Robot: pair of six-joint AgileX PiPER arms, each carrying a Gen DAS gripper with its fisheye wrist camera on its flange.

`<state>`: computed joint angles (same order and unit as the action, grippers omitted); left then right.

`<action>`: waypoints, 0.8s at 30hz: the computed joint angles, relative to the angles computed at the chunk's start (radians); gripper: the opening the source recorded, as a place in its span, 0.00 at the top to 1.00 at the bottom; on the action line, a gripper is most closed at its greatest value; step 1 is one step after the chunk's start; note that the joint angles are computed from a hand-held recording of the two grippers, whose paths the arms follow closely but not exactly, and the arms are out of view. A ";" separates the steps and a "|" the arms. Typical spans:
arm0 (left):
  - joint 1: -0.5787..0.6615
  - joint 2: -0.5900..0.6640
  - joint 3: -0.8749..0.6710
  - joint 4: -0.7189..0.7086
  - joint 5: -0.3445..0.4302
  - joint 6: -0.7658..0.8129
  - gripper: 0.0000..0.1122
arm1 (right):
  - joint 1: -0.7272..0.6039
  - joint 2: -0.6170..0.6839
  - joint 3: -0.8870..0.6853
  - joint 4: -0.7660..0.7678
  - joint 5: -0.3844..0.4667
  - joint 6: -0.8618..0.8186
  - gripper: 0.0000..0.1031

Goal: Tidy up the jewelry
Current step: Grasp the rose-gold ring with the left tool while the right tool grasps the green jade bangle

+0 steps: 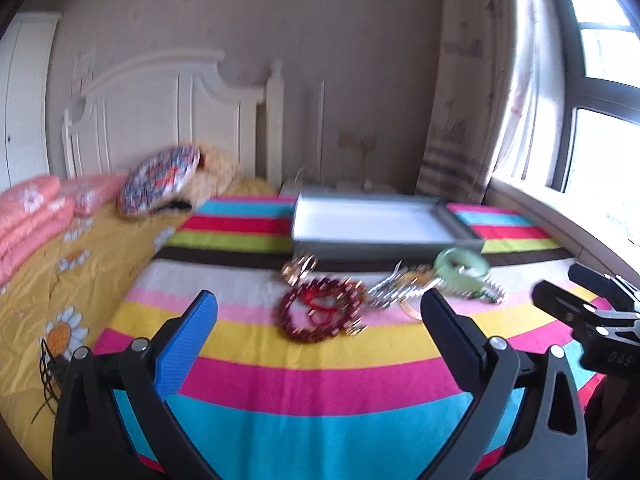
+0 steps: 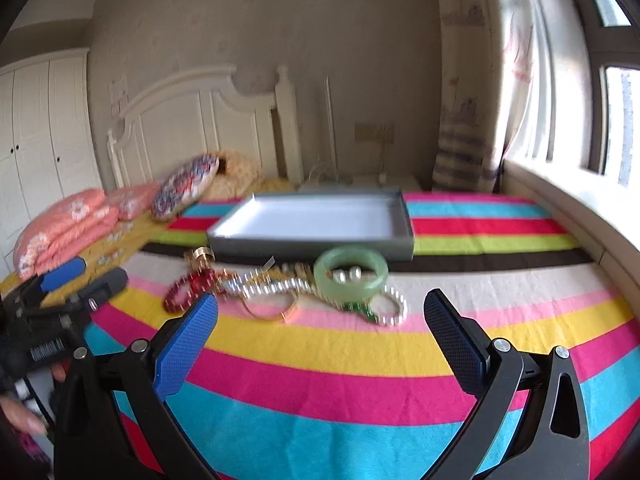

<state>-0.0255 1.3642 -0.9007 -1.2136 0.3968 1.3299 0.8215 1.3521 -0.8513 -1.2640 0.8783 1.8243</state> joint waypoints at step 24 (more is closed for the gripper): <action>-0.115 0.606 -0.819 0.825 0.324 -0.742 0.24 | -0.355 -0.002 -0.051 0.378 -0.276 -0.428 0.04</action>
<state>-0.1407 1.9701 -1.7200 -0.3889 0.7206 0.5879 0.4669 1.3500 -0.9023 -0.8862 0.6020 1.3963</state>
